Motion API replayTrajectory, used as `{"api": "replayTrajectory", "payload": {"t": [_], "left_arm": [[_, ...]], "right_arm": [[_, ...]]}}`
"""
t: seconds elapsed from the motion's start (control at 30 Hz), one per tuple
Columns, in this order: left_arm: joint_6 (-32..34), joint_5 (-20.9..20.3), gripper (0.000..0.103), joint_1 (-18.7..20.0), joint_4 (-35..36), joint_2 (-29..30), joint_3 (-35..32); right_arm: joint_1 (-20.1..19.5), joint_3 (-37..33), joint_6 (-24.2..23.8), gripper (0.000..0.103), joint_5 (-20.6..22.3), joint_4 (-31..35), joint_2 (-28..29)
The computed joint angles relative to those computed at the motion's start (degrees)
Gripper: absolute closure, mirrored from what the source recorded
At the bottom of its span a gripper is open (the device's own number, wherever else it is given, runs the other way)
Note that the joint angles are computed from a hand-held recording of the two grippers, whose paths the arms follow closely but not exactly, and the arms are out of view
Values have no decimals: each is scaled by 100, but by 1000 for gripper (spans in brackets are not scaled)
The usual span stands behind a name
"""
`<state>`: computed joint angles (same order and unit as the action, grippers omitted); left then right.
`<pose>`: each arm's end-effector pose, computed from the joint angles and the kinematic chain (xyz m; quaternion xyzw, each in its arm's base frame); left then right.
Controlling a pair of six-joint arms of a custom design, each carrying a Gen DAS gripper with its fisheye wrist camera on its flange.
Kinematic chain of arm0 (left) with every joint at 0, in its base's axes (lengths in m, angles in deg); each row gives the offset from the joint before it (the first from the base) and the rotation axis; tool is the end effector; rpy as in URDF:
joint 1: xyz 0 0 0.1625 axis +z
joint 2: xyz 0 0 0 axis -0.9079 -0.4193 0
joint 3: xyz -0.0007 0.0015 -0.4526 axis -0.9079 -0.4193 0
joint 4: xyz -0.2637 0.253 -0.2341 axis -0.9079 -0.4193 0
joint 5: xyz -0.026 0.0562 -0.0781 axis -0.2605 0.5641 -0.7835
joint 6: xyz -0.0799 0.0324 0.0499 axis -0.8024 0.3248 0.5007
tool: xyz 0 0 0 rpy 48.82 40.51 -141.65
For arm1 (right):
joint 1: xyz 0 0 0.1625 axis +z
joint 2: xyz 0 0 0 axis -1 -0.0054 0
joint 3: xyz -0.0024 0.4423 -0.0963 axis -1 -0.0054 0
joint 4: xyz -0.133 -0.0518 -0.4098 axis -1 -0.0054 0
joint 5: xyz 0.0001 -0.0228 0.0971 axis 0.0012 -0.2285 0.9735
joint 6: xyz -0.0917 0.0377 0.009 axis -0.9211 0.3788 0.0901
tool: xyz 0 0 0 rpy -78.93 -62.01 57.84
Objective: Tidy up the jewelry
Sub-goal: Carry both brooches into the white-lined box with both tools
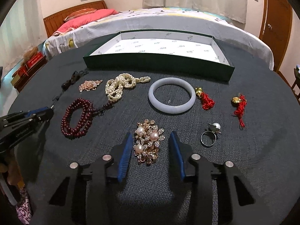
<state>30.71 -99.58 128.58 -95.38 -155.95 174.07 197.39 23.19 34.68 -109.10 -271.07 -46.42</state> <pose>-0.0672 -0.5864 0.2269 0.1835 0.8888 -0.2647 0.3261 0.2496 -0.5642 0.0222 0.1418 -0.8793 0.3061 0.3363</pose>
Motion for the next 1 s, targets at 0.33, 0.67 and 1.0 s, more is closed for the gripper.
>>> {"api": "replayTrajectory", "payload": {"t": [0.33,0.67,1.0], "left_arm": [[1,-3,89,4,-13,4,-1],[27,-13,90,-11,-41,-33,23],[191,-83,90,-242,-249,-179,6]], "right_arm": [[10,75,-63,79,85,-28,-24],[20,183,21,79,137,-181,-127],[123,231,23,79,271,-362,-362]]}}
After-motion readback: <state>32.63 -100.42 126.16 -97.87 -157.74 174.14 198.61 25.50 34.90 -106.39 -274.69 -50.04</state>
